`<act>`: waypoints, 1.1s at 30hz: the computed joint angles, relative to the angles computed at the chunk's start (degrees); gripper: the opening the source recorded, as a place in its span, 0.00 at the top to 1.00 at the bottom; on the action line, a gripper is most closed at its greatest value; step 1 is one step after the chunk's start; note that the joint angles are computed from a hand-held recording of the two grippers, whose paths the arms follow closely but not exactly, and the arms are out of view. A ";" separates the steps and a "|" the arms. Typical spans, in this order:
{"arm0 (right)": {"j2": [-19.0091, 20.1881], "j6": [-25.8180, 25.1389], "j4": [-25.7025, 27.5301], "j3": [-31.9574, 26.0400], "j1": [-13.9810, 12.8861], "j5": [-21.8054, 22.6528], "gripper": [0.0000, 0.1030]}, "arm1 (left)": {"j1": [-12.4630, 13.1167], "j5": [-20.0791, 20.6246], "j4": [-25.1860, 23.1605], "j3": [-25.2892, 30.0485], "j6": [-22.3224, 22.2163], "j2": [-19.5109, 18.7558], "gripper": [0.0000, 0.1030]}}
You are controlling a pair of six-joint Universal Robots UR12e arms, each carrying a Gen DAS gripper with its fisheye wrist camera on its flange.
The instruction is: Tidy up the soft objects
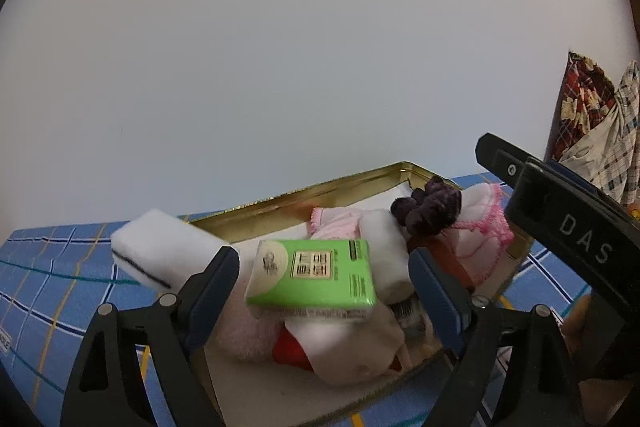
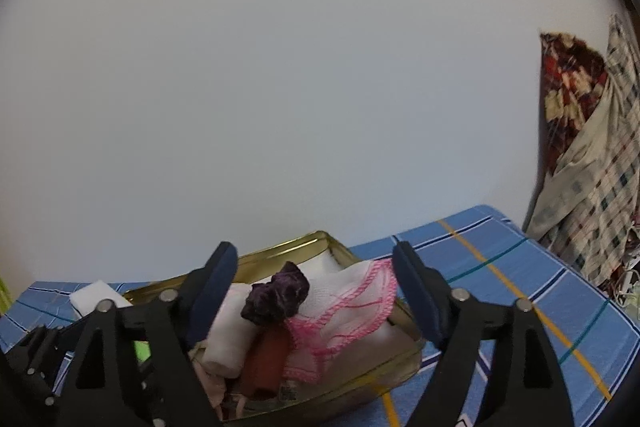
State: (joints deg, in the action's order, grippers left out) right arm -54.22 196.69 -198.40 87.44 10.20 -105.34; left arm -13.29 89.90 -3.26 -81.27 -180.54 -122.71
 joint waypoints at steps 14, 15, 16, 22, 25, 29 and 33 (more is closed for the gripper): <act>0.25 -6.57 -6.49 1.22 3.73 -15.70 0.00 | 0.16 1.26 6.08 -5.76 1.02 2.85 0.14; 0.15 -6.94 -6.59 1.41 3.89 -16.02 0.00 | 0.16 1.30 6.53 -6.13 0.95 3.02 0.14; -0.01 -7.25 -6.78 1.71 4.06 -16.27 0.00 | 0.18 1.31 7.19 -6.54 0.87 3.18 0.14; -1.77 -5.71 -8.43 4.99 4.52 -16.17 0.00 | 0.17 2.24 9.57 -8.55 0.90 4.02 0.14; -2.26 -5.66 -9.22 6.04 4.86 -16.67 0.00 | 0.27 1.35 10.23 -9.72 0.77 4.75 0.14; -2.47 -8.50 -10.02 6.72 5.68 -17.68 0.00 | 0.27 2.04 13.12 -11.49 1.10 5.54 0.14; -2.57 -10.94 -12.85 7.50 6.43 -18.51 0.00 | 0.31 3.04 14.80 -12.70 1.05 6.11 0.11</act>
State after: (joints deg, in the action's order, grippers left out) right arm -56.79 185.75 -211.25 94.95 16.63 -123.85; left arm -12.99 92.95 11.53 -93.96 -179.49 -116.60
